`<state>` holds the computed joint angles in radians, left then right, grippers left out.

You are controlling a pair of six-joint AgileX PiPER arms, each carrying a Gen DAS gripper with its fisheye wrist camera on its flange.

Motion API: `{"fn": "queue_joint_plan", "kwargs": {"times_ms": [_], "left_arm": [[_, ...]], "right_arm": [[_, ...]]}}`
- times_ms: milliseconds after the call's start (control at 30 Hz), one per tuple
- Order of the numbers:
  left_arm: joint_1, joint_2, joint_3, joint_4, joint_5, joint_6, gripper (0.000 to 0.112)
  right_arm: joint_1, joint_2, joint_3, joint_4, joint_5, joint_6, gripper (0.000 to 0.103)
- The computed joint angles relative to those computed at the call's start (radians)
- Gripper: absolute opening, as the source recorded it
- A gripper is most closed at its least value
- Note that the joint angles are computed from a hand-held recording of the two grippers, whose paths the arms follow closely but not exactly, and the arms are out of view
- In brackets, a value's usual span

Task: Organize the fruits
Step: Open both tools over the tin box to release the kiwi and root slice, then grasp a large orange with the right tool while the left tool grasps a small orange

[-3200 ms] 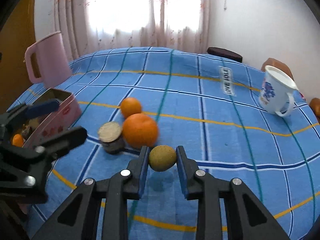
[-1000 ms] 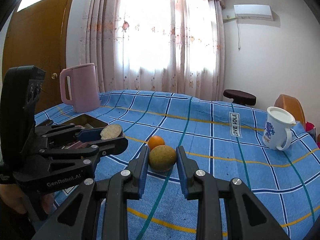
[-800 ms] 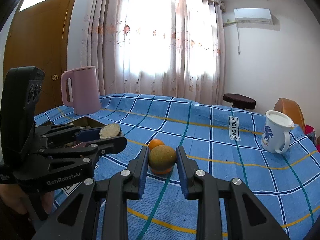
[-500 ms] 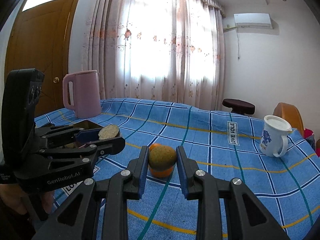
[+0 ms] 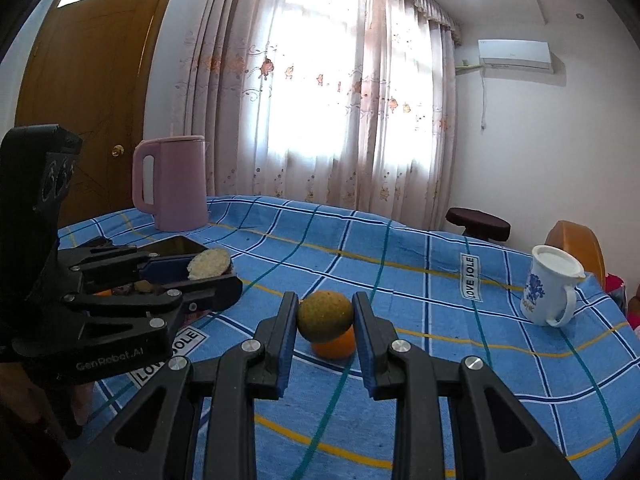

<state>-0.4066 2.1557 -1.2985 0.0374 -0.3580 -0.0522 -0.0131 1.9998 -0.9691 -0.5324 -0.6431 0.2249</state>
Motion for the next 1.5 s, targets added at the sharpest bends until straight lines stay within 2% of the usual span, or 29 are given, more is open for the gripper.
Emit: {"fn": "queue_joint_plan", "kwargs": {"times_ms": [333,533,667,700,800,967,1100,1200,1233,1267,1367,1433,1500], "left_arm": [[0.142,-0.107,0.146,0.139,-0.017,-0.175,0.036],[0.239,-0.119,0.168,0.188,0.007,-0.255,0.036],[0.285,-0.097,0.154,0.292,0.034,-0.367,0.036],[0.292,-0.094,0.157,0.303,0.037,-0.377,0.036],[0.319,-0.083,0.160,0.388,0.037,-0.461,0.036],[0.343,-0.076,0.165,0.483,0.040,-0.552,0.036],[0.340,-0.076,0.171,0.461,0.046,-0.529,0.036],[0.340,-0.069,0.157,0.456,0.065,-0.533,0.038],[0.341,-0.071,0.159,0.444,0.063,-0.526,0.047],[0.341,-0.075,0.163,0.424,0.057,-0.509,0.059],[0.323,-0.101,0.189,0.255,0.034,-0.342,0.075],[0.313,-0.117,0.197,0.222,0.019,-0.310,0.079],[0.295,-0.130,0.199,0.174,0.012,-0.270,0.087]], "right_arm": [[0.123,0.028,-0.095,-0.177,0.079,0.178,0.029],[0.231,0.065,-0.183,-0.310,0.158,0.301,0.029],[0.294,0.111,-0.274,-0.461,0.246,0.445,0.029],[0.308,0.126,-0.303,-0.538,0.266,0.517,0.029],[0.334,0.154,-0.348,-0.683,0.298,0.652,0.029],[0.361,0.176,-0.386,-0.891,0.337,0.839,0.029],[0.364,0.194,-0.426,-1.109,0.338,1.052,0.029],[0.365,0.187,-0.415,-1.052,0.357,1.002,0.035],[0.360,0.181,-0.403,-0.997,0.357,0.948,0.045],[0.355,0.174,-0.395,-0.971,0.355,0.922,0.049],[0.328,0.135,-0.340,-0.791,0.351,0.732,0.050],[0.297,0.104,-0.291,-0.614,0.357,0.546,0.050],[0.261,0.086,-0.274,-0.541,0.372,0.478,0.051]]}}
